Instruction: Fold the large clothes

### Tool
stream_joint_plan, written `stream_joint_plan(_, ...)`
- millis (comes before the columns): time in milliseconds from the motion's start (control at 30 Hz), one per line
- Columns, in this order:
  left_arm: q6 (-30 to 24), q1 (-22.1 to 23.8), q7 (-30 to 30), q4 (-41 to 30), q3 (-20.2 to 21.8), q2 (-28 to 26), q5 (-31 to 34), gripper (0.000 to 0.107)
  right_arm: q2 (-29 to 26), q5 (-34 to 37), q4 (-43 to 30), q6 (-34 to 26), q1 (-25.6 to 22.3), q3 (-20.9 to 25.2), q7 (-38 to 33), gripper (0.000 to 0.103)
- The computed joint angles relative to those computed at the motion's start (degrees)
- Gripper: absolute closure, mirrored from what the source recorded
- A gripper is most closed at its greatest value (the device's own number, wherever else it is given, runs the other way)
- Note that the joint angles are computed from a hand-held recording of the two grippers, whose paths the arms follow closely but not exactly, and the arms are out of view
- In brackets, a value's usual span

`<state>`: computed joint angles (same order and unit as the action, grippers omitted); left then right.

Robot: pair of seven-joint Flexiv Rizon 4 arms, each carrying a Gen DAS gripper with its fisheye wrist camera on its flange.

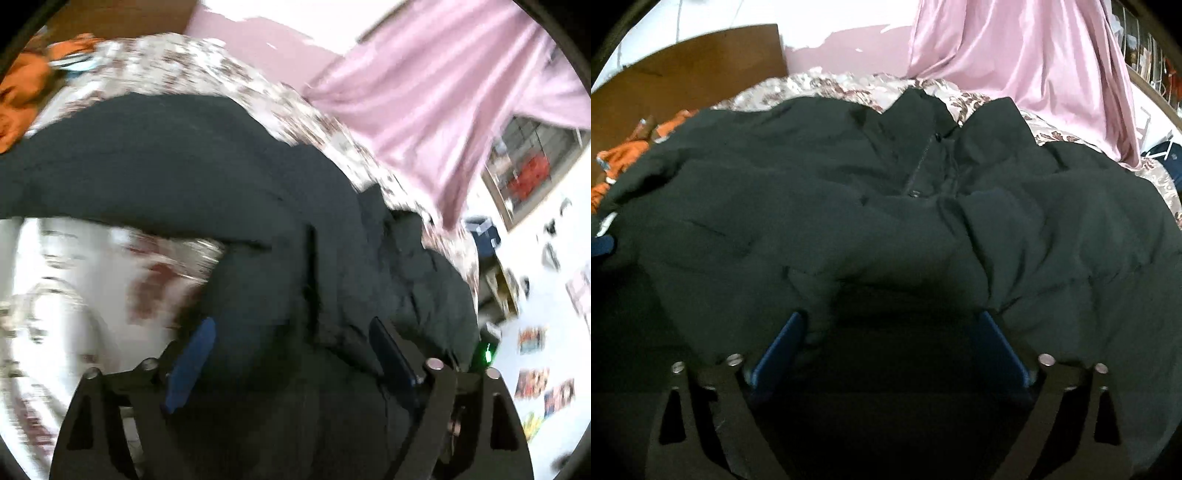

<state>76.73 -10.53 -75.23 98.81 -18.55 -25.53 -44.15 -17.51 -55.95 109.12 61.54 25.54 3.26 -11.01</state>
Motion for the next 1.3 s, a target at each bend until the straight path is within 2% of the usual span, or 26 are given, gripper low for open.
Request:
stream_joint_plan(67,-1.03,-0.82,-5.32,0.37,4.10,0.97,2.54,0.018,1.25,-1.91,1.67,1.66,-0.11,-0.34,2.84,0.007)
stream_joint_plan(133,-0.67,-0.14,-8.34,1.06,5.45,1.29,3.13,0.017,2.67,-4.86,3.51,3.83,-0.46,-0.64,7.27,0.007)
stream_joint_plan(200,-1.13,0.43,-14.02,1.50,7.73,1.24,3.95,0.017,4.29,-7.70,5.58,5.66,-1.18,-0.50,11.53,0.007)
stream_joint_plan(367,2.25,4.67,-23.24,2.62,7.09,-0.33,-0.65,0.017,6.74,-11.61,8.58,7.41,-3.18,1.19,16.98,0.007)
stream_joint_plan(500,6.72,8.49,-25.68,2.62,3.11,-2.24,-5.52,0.017,7.39,-12.03,9.83,7.26,-3.97,2.30,18.03,0.007)
stream_joint_plan(600,8.10,9.72,-27.85,2.18,2.27,-3.36,-5.77,0.019,7.77,-11.64,10.57,6.59,-4.18,2.92,17.73,0.006)
stream_joint_plan(633,7.57,9.06,-28.86,1.78,3.61,-3.59,-4.72,0.020,7.77,-11.35,10.49,5.88,-4.02,3.16,17.32,0.006)
stream_joint_plan(667,6.05,7.32,-31.94,0.32,6.82,-4.14,-0.67,0.029,7.86,-10.97,10.47,5.20,-3.84,3.43,16.89,0.005)
stream_joint_plan(700,4.41,6.08,-34.01,-0.93,9.36,-4.42,2.44,0.044,7.73,-10.54,10.28,4.54,-3.70,3.58,16.20,0.005)
stream_joint_plan(733,2.22,4.47,-36.30,-2.76,12.38,-4.90,6.50,0.050,7.73,-10.20,10.16,3.76,-3.37,3.83,15.89,0.004)
stream_joint_plan(800,0.43,3.63,-38.50,-4.61,14.81,-5.20,11.38,0.070,7.50,-9.66,9.84,2.74,-3.02,4.00,14.79,0.003)
stream_joint_plan(833,-0.99,2.20,-40.76,-6.34,17.42,-5.56,14.91,0.076,7.42,-9.53,9.68,2.19,-2.79,4.05,14.55,0.003)
stream_joint_plan(900,-2.68,1.36,-42.85,-8.70,19.83,-5.75,19.73,0.092,7.49,-9.64,9.61,1.55,-2.43,4.13,14.67,0.003)
stream_joint_plan(1000,-5.34,-0.65,-45.17,-12.76,23.66,-5.43,28.14,0.098,7.68,-11.02,9.95,2.23,-2.59,3.83,16.02,0.002)
stream_joint_plan(1100,-7.26,-3.37,-46.09,-17.94,27.17,-4.93,37.85,0.099,7.97,-13.35,10.50,3.42,-3.00,3.51,18.37,0.003)
stream_joint_plan(1300,-4.24,-5.07,-39.58,-23.98,25.05,-3.06,47.95,0.100,12.17,-28.67,12.76,4.72,-5.94,3.21,34.24,0.003)
